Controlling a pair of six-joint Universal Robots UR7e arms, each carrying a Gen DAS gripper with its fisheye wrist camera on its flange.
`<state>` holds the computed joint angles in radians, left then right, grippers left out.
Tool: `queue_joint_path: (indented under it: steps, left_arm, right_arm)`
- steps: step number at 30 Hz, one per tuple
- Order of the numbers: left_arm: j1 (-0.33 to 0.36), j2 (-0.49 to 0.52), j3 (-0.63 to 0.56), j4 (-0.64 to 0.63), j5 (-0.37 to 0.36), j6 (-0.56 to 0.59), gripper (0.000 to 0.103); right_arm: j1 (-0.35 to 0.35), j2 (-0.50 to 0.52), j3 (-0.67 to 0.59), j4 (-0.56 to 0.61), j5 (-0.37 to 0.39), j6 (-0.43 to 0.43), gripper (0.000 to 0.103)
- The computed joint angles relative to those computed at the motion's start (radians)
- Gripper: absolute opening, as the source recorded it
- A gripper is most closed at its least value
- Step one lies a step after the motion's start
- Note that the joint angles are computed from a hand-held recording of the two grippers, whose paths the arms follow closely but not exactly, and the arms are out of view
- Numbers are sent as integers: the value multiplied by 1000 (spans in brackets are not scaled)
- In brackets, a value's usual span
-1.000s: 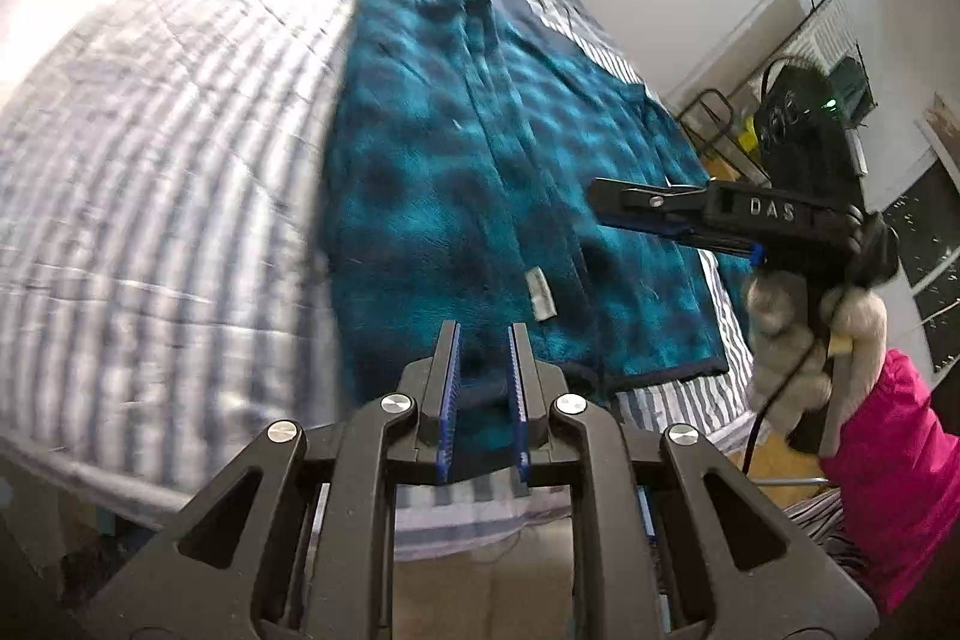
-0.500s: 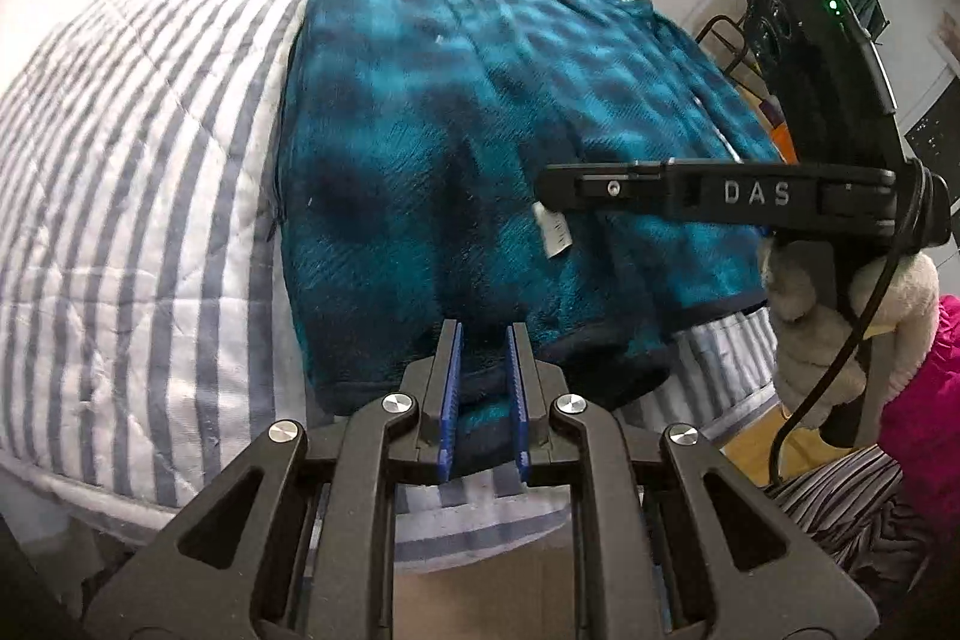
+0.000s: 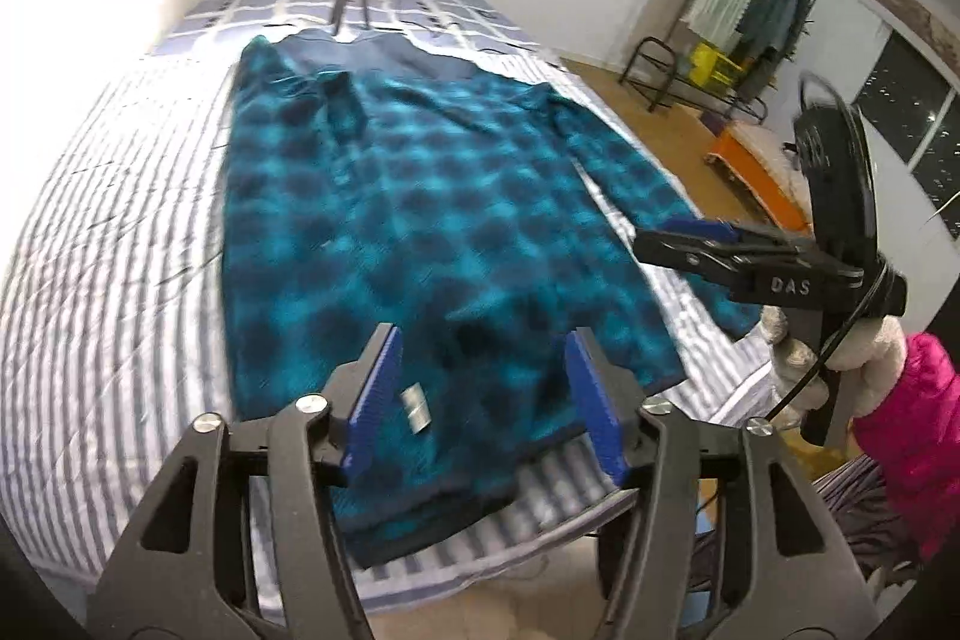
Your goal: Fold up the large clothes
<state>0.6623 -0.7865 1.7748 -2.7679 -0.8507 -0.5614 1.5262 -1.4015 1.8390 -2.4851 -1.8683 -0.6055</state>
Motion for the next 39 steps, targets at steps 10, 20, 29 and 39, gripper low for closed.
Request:
queue_joint_path:
  steps: [10, 20, 29, 39]
  left_arm:
    - [79, 75, -141, 60, -109, 26, 60]
    - [115, 169, -251, 94, -218, 13, 60]
    - [104, 221, -317, 120, -245, 63, 60]
    - [105, 208, -298, 112, -221, 58, 60]
  right_arm:
    - [-276, -99, -126, 19, 30, 165, 78]
    - [-461, -161, -163, 84, 149, 308, 76]
    - [-456, -107, -204, 141, 93, 315, 41]
    - [-393, -201, -127, 66, 210, 291, 7]
